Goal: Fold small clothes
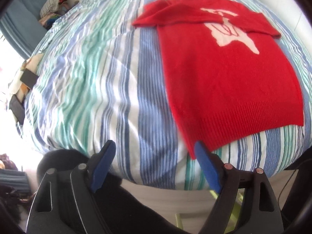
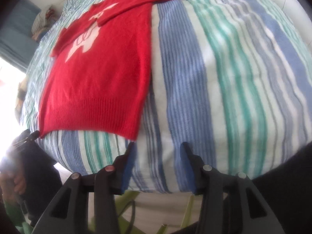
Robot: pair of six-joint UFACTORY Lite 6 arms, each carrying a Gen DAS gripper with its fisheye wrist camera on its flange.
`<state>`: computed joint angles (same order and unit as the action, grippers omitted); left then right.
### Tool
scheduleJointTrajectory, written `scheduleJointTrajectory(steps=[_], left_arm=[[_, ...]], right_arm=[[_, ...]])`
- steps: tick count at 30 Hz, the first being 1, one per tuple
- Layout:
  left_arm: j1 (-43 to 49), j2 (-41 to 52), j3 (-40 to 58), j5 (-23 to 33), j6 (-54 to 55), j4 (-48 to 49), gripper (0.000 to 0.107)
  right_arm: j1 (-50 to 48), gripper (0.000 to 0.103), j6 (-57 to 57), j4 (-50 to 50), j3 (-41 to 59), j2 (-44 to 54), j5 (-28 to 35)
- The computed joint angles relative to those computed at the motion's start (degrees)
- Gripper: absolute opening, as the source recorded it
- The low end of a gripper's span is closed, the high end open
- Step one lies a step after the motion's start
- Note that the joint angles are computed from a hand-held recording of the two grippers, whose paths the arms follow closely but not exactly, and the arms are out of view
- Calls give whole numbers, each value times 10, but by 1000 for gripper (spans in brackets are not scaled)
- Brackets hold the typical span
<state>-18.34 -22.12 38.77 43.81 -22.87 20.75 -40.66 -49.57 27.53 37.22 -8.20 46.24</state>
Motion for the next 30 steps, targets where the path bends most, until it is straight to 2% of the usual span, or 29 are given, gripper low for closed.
scheduleJointTrajectory(steps=[4,8,12,14,17,19,20,22,25,27,30], left_arm=[[3,-21,22,-5,-32,3,87],[22,12,55,-18,-39,-17,87],[50,5,57,-21,-13,-39,87],[56,-15,40,-10,-16,-30,87],[83,-33,11,1,-3,-25,87],[109,-43,-6,2,14,-28,87],[124,-49,-14,2,27,-35,87],[149,-52,-24,-3,51,-49,87],[158,-42,-27,-10,63,-63,87],[146,-30,-21,-15,59,-72,87],[101,-7,1,-18,30,-78,87]], right_arm=[[42,48,-15,-30,115,-3,-35],[174,62,-58,32,276,100,-74],[326,65,-106,50,436,286,-136],[378,65,-59,-5,532,400,-158],[415,62,71,-127,696,575,-149],[399,31,100,-112,755,624,-132],[382,7,106,-84,753,618,-135],[323,7,56,27,721,574,-127],[207,7,-7,124,669,494,-117],[108,7,-1,137,689,488,-90],[-20,8,70,80,811,558,-51]])
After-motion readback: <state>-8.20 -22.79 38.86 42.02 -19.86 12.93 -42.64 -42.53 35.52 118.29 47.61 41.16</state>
